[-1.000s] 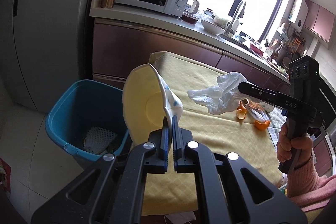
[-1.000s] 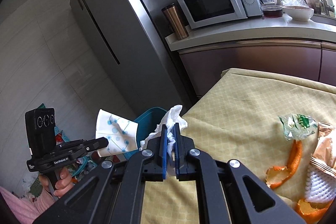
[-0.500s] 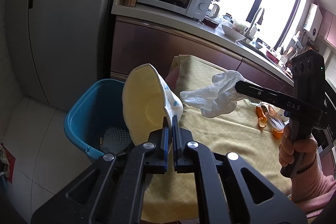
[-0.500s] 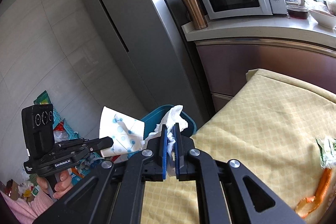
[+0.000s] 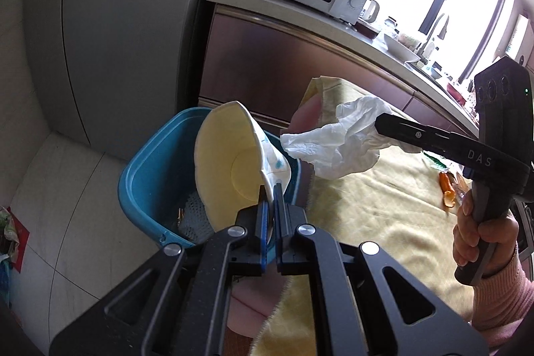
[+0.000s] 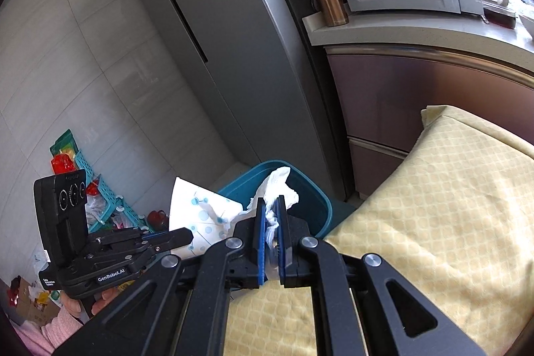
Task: Collect trash
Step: 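Carry the tissue and the paper cup over the teal bin with both tools, then open both tools to drop the cup and tissue into the bin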
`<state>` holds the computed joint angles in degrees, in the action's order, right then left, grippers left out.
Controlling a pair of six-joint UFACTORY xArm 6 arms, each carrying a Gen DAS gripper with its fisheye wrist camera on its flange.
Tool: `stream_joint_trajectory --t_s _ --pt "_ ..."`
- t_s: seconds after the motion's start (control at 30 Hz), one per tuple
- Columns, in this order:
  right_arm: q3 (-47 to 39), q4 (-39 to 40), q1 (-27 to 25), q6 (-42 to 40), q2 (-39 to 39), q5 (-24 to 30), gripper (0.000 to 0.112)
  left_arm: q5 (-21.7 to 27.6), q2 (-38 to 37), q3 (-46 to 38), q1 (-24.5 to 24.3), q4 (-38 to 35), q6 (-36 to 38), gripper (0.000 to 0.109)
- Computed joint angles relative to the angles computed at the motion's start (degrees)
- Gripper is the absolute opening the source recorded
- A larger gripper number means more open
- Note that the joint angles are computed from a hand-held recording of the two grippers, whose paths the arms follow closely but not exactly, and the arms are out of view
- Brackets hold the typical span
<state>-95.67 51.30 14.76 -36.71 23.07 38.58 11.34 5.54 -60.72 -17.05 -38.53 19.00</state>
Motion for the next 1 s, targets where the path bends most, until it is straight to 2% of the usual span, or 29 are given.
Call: stream_joint_trajectory --t_s 0.5,0.8,0.87,1.0 --pt "-15.77 -12.24 2.57 11.24 12.79 5.40 0.005 1.14 6.66 -3.92 2.37 4.56 -5.10 0.004" --pt "-25.93 -17.93 3.88 16.99 20.25 10.94 0.007 2.72 11.92 -7.92 3.09 8.83 -9.15 0.004" --pt "-27.55 -19.02 4.16 17.71 21.42 11.99 0.007 1.69 12.67 -7.98 3.04 10.21 -10.31 0.004" --pt "-32.28 -19.99 4.22 19.72 24.50 15.29 0.013 2.51 14.86 -10.29 3.19 12.21 -12.62 0.005"
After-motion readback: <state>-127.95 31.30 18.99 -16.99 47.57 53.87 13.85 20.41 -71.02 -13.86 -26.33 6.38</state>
